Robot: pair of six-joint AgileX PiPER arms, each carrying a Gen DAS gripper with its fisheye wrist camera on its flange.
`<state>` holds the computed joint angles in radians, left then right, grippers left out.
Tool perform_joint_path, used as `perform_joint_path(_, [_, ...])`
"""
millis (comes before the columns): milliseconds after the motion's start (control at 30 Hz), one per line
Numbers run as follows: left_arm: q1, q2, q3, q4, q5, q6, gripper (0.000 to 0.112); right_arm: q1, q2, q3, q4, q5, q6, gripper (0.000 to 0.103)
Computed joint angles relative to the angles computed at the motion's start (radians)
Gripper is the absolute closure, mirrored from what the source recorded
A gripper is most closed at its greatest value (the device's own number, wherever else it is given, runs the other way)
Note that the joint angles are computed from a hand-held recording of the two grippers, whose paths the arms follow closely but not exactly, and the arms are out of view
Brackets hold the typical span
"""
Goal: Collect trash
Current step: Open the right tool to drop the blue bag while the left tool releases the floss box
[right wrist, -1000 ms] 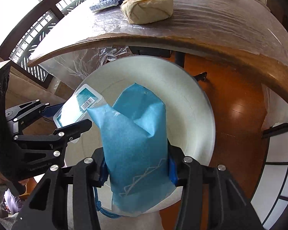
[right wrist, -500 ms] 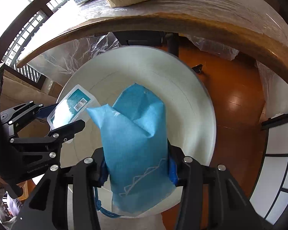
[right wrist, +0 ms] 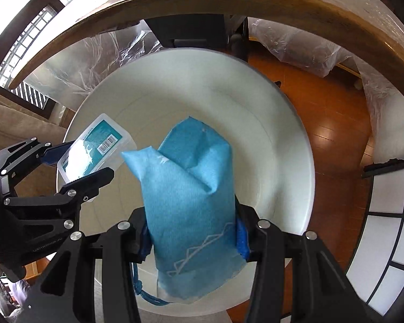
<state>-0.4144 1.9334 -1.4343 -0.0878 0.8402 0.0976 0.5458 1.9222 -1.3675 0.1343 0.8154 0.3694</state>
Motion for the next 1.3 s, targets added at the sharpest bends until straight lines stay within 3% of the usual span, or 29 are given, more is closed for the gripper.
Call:
perform_joint_path(1200, [0.002,0.072,-0.076,0.035,0.055,-0.003,0.056,-0.035,0.096,-0.061,0.040,0.049,-0.069,0.055])
perform_joint_path(1233, [0.007,0.069,-0.072,0.022,0.046,0.007,0.056,-0.030,0.097,-0.063,0.031,0.050,-0.062,0.054])
perform_joint_path(1300, [0.022,0.058,-0.061,-0.016,0.029,0.026,0.041,-0.022,0.091,-0.060,0.002,0.053,-0.033,0.032])
